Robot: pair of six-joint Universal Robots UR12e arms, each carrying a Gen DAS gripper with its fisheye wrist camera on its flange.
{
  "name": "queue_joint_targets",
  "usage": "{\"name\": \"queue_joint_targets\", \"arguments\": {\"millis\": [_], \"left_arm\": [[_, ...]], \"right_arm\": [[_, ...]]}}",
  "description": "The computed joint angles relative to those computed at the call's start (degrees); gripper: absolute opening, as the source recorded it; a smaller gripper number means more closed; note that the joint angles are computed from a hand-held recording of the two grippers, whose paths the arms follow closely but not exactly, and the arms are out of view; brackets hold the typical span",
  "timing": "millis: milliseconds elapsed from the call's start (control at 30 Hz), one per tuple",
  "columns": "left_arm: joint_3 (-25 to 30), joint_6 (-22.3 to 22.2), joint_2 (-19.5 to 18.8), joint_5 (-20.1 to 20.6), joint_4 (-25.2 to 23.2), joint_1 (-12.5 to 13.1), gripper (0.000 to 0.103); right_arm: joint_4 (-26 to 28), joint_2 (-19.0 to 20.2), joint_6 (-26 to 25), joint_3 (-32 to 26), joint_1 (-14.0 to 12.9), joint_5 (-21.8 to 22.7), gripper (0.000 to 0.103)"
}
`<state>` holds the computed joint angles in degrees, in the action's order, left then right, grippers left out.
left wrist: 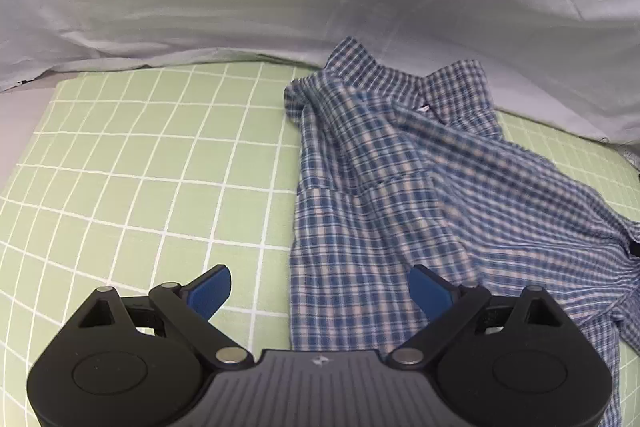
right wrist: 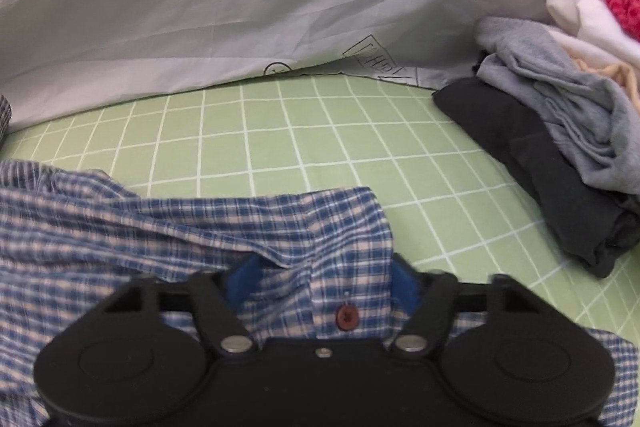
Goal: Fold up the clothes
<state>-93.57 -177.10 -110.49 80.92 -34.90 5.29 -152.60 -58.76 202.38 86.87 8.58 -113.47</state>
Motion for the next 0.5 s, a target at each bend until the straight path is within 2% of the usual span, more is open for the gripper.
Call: {"name": "queue_joint_targets", "arguments": {"millis": [33,100,200,300,400,500], "left_arm": [[-0.46,-0.20,0.56,-0.27,0.64,-0.03,0.095],[-1.62,-0.28,1.91,-0.59,1.98,-0.14,0.095],[-3.92,0.43,4.48,-0.48,3.98,-0.46,0.095],[-6.66,0.35,7.21,-0.16,5.29,-0.71,0.095],[-9.79,-1.65,10.00,-1.57,5.57,-0.46,0.095],[-12.69,-3.04,12.63,-3.39,4.56,-0.09,0.095]], "right_arm": [[0.40,-0.13,1.08,-0.10,-0.18,0.78,0.033],[-0.66,-0.77,2.50,0.44,-0.22,1.62,0.016],[-6.85,-2.22,1.38,2.43,0.37,2.42,0.014],[-13.33,-4.18,-3.05,4.55,2.01,4.18,0.013],[-17.39,-6.21,-7.70,6.59,4.08,8.24,0.013],[-17.79,-7.90,-10.69,9.02,6.24,15.57,0.013]]}}
